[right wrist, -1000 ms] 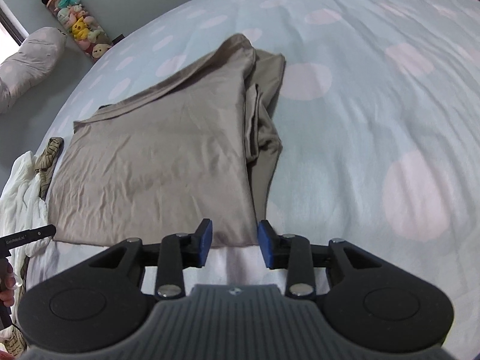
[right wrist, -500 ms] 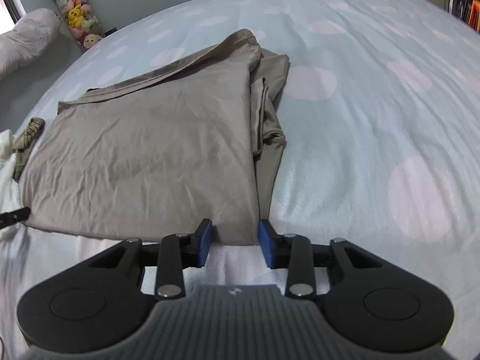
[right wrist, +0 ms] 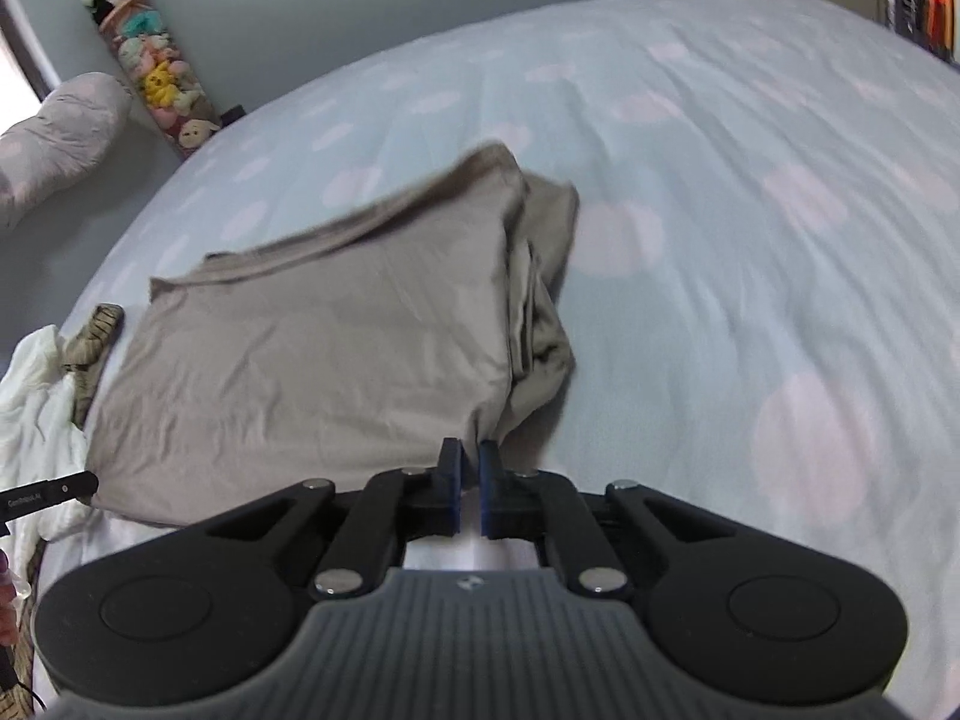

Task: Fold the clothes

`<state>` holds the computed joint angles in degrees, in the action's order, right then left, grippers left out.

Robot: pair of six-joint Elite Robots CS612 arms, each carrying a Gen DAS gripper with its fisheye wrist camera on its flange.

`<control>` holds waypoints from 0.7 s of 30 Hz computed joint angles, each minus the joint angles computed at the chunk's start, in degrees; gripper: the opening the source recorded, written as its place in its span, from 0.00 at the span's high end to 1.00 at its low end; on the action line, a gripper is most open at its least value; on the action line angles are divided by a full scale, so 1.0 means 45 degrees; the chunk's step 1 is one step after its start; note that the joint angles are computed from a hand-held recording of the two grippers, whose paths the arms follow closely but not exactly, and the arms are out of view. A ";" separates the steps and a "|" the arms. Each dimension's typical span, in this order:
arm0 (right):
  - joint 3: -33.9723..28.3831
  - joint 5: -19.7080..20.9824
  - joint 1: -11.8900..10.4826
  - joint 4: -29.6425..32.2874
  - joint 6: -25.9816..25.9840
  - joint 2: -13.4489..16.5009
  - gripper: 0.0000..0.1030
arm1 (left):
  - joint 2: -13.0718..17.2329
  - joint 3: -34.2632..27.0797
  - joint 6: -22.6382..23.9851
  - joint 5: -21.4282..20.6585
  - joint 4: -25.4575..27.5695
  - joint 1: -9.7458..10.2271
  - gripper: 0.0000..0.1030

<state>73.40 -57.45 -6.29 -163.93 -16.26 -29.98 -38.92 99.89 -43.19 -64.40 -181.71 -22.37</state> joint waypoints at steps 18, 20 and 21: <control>0.2306 0.0438 -0.1030 0.1571 -0.1832 -0.2225 1.00 | -0.2234 0.1698 -0.0802 -0.0987 0.1860 -0.0654 1.00; 0.2616 0.0392 -0.1176 0.1662 -0.1986 -0.2348 1.00 | -0.2217 0.1759 -0.0602 -0.0997 0.1976 -0.0673 1.00; 0.2731 0.0396 -0.1235 0.1764 -0.2039 -0.2376 1.00 | -0.2213 0.1777 -0.0535 -0.0941 0.2094 -0.0676 1.00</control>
